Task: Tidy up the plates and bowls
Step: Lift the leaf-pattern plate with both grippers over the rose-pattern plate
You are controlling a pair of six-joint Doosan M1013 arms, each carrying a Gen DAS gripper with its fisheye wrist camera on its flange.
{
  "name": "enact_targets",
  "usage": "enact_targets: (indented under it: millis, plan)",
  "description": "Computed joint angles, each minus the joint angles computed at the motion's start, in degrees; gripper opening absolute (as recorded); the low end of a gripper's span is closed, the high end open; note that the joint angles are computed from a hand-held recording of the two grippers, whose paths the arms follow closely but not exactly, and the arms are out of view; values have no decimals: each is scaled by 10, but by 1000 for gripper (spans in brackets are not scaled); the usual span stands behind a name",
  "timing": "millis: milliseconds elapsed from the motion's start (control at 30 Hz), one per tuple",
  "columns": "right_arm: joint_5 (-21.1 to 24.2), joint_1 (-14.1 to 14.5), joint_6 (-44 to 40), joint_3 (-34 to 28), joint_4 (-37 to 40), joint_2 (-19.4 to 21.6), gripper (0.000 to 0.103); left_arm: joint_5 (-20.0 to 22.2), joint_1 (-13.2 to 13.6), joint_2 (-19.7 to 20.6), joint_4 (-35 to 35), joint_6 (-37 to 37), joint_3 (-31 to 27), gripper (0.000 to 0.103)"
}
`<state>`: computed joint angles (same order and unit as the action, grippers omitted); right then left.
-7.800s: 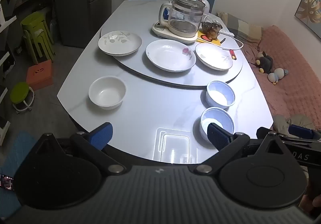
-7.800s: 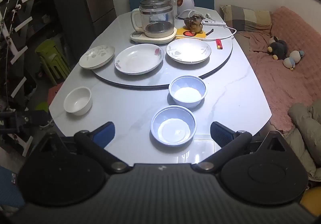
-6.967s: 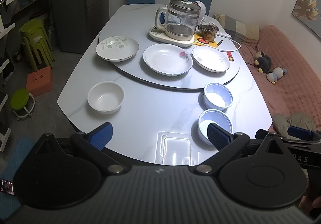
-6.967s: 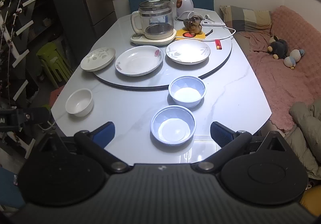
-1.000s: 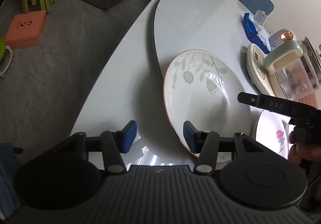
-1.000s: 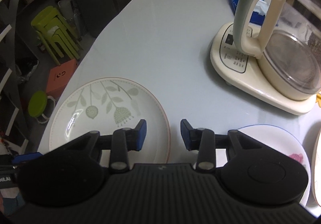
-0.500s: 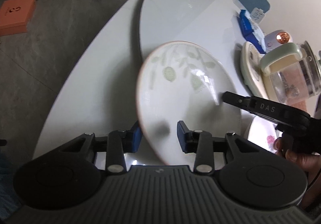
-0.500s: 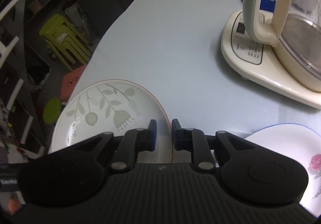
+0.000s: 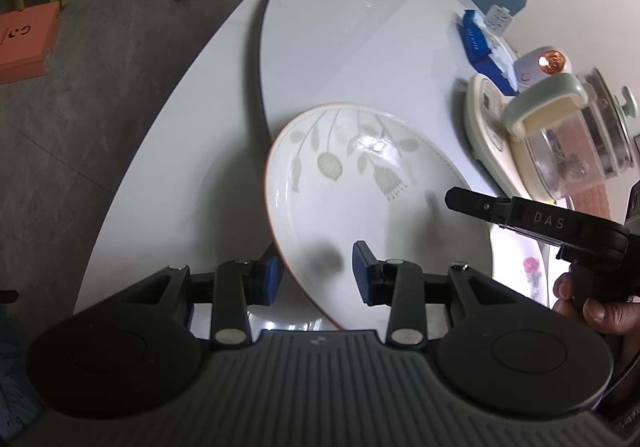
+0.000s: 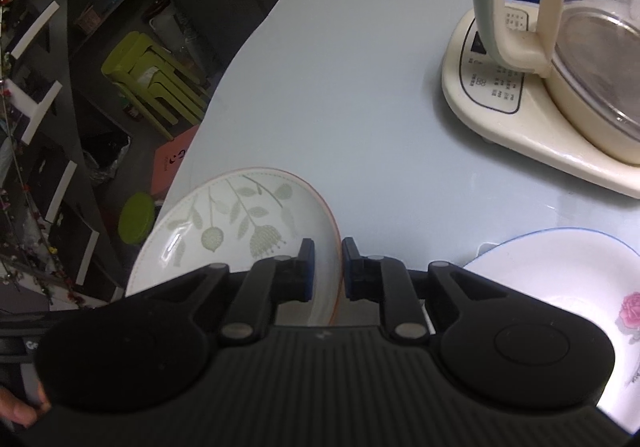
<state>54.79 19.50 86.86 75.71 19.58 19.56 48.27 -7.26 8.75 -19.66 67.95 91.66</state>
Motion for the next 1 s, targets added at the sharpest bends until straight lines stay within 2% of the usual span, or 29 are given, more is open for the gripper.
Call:
enact_targets:
  millis: [433, 800, 1000]
  plan:
    - [-41, -19, 32, 39, 23, -46, 17, 35, -2, -7, -71, 69, -15, 42]
    - [-82, -43, 93, 95, -6, -110, 17, 50, -26, -5, -91, 123, -53, 42]
    - [-93, -57, 116, 128, -28, -140, 17, 52, -51, -1, -84, 121, -64, 42]
